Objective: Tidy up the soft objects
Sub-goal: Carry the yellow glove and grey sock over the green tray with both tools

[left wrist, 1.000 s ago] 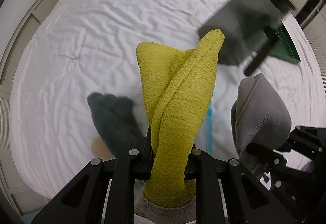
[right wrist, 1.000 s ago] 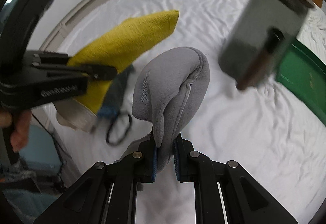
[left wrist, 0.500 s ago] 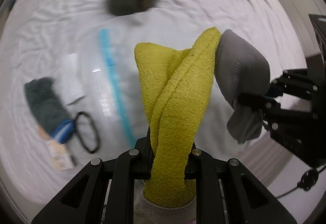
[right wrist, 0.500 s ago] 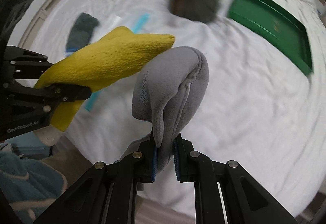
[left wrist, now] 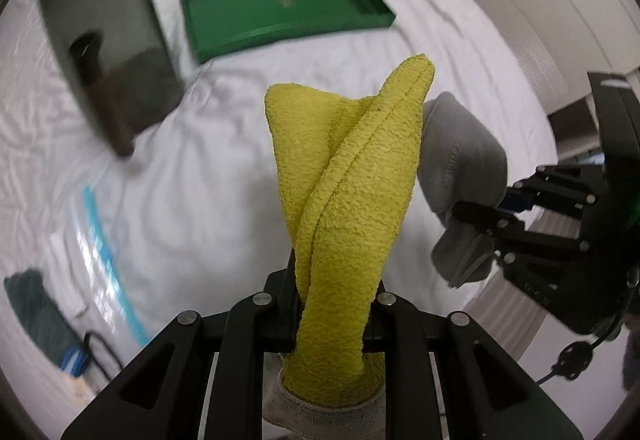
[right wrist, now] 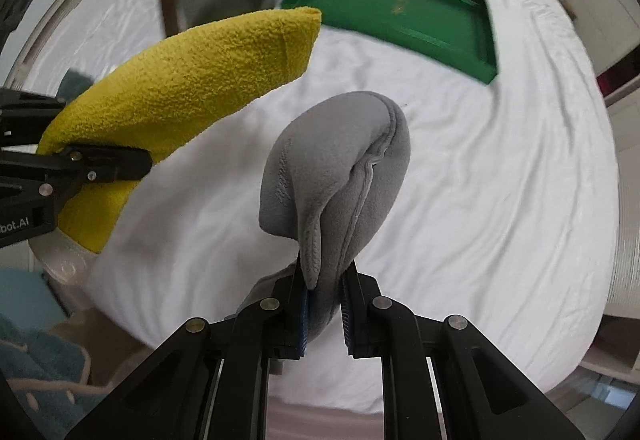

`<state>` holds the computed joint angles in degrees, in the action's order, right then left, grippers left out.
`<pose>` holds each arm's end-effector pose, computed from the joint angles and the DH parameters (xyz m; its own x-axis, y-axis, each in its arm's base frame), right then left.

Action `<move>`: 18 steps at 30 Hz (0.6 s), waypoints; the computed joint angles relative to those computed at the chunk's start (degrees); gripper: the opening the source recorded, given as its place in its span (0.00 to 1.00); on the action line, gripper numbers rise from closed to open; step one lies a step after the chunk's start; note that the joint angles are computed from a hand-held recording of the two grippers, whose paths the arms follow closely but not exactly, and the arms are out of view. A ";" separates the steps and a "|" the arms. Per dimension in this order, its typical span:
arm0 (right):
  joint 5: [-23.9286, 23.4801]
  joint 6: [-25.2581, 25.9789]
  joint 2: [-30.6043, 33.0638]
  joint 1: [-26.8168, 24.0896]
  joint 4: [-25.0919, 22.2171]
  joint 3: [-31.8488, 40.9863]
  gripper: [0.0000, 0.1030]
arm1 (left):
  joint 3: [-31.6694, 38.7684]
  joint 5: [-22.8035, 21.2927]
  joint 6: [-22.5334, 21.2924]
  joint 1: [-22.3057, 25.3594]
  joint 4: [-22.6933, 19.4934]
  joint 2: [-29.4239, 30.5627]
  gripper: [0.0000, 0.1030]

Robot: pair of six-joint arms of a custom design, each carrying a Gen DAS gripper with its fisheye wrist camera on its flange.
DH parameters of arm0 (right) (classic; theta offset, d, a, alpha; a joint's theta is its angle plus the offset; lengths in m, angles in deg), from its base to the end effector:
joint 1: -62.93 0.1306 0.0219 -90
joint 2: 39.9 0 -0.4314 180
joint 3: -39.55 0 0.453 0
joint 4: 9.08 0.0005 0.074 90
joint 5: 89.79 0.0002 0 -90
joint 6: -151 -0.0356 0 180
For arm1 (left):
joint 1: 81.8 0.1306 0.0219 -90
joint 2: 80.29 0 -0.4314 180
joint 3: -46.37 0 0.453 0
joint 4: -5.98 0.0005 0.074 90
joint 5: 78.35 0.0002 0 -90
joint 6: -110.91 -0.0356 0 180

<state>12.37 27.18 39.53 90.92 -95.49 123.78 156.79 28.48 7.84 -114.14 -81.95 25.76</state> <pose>0.3657 0.1853 0.4849 -0.9660 0.1028 -0.2372 0.1276 0.9876 -0.0919 0.5052 -0.3327 0.4723 -0.6958 0.6967 -0.1743 0.7154 0.6506 -0.2549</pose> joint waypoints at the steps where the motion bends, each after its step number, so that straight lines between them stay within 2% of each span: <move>1: 0.64 0.58 0.03 -0.73 0.18 0.45 0.12 | 1.31 0.14 0.88 -0.39 0.69 0.96 0.14; 5: 2.68 3.17 0.24 -4.14 1.55 2.56 0.12 | 5.40 0.68 3.78 -0.79 3.33 3.89 0.14; 12: 6.39 7.11 2.96 -9.28 6.74 6.39 0.12 | 12.88 -0.05 10.49 -0.94 8.65 9.54 0.15; 18: 9.05 9.90 5.52 -13.79 11.41 9.37 0.12 | 21.03 -2.78 16.22 -1.59 12.99 16.04 0.15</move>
<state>21.42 37.08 45.05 77.14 -84.08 133.15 177.83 25.69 24.05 -115.73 -68.97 41.80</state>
